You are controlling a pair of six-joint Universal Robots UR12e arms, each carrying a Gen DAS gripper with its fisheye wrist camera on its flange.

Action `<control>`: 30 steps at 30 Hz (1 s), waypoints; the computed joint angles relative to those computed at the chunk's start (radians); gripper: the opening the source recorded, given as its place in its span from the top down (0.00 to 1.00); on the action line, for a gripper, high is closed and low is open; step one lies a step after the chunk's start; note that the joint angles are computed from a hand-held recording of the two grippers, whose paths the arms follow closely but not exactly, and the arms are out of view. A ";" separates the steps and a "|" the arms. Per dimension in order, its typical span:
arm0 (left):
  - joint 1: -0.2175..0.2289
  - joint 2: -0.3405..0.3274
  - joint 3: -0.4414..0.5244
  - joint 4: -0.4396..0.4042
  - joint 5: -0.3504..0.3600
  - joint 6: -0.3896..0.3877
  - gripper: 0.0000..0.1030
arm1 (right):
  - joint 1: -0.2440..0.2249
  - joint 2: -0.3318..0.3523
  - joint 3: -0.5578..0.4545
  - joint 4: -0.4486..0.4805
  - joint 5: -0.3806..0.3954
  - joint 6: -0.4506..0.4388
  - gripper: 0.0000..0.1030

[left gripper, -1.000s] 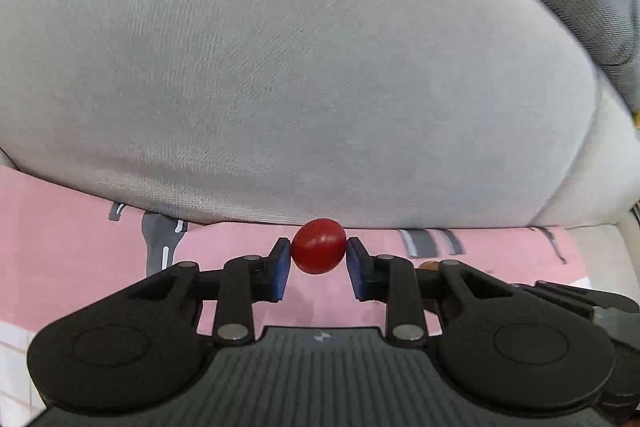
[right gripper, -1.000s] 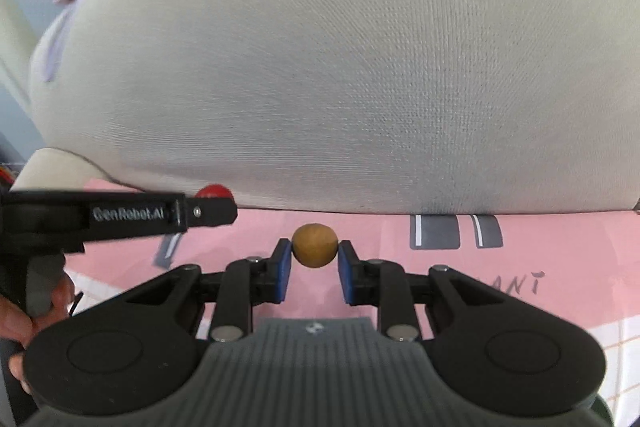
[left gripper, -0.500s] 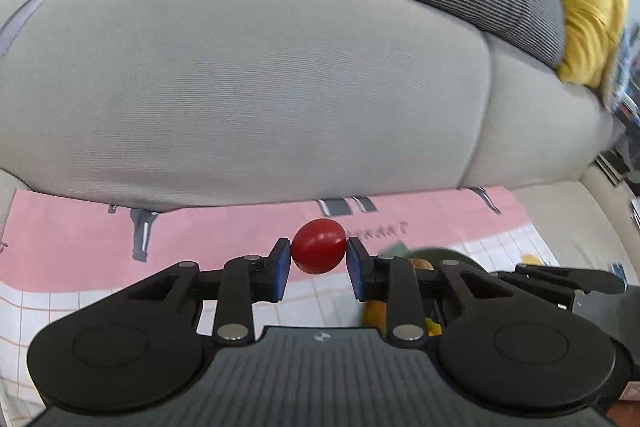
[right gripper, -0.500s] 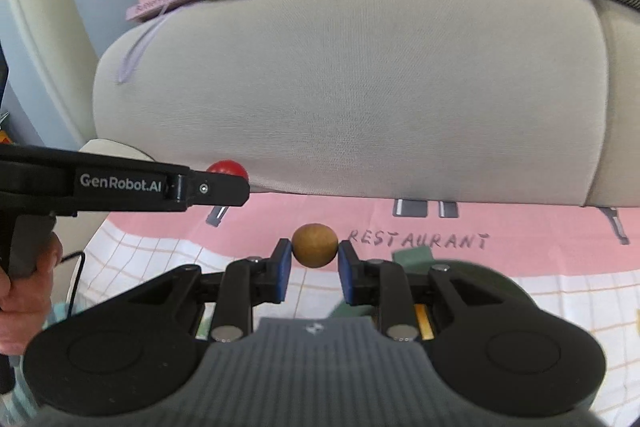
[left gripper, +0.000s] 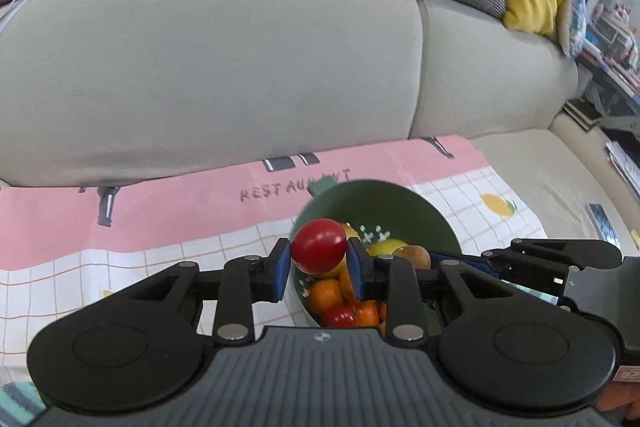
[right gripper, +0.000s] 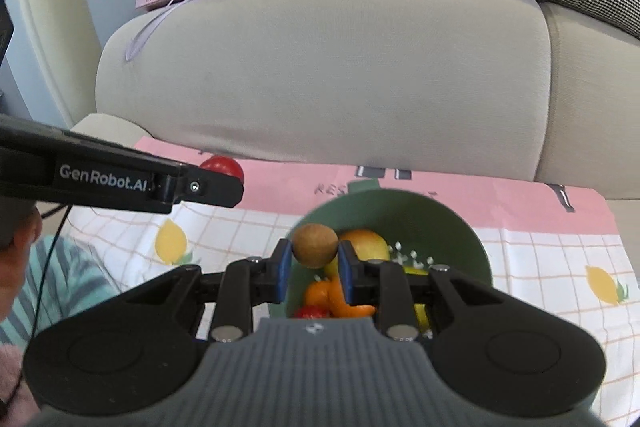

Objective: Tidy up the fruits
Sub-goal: 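Carry the tomato and brown fruit over the green colander with both tools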

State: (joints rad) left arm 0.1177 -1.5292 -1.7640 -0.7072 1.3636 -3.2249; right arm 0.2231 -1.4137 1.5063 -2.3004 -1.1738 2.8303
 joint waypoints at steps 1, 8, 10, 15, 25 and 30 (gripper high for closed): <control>-0.004 -0.002 0.001 -0.004 -0.001 -0.001 0.67 | -0.002 -0.003 0.004 0.002 -0.003 0.000 0.79; -0.020 -0.021 0.003 -0.018 -0.033 0.004 0.67 | -0.015 -0.015 0.032 0.005 -0.041 -0.021 0.79; -0.023 -0.027 0.006 -0.027 -0.041 0.009 0.67 | -0.015 -0.012 0.033 0.004 -0.059 -0.023 0.79; -0.026 -0.051 0.023 -0.058 -0.062 0.015 0.67 | -0.023 -0.002 0.038 0.009 -0.086 -0.023 0.79; -0.040 -0.116 0.083 -0.132 -0.050 0.032 0.67 | -0.026 0.044 0.012 -0.008 -0.096 -0.042 0.79; -0.039 -0.162 0.131 -0.149 -0.074 0.036 0.67 | -0.021 0.075 -0.014 -0.027 -0.112 -0.061 0.79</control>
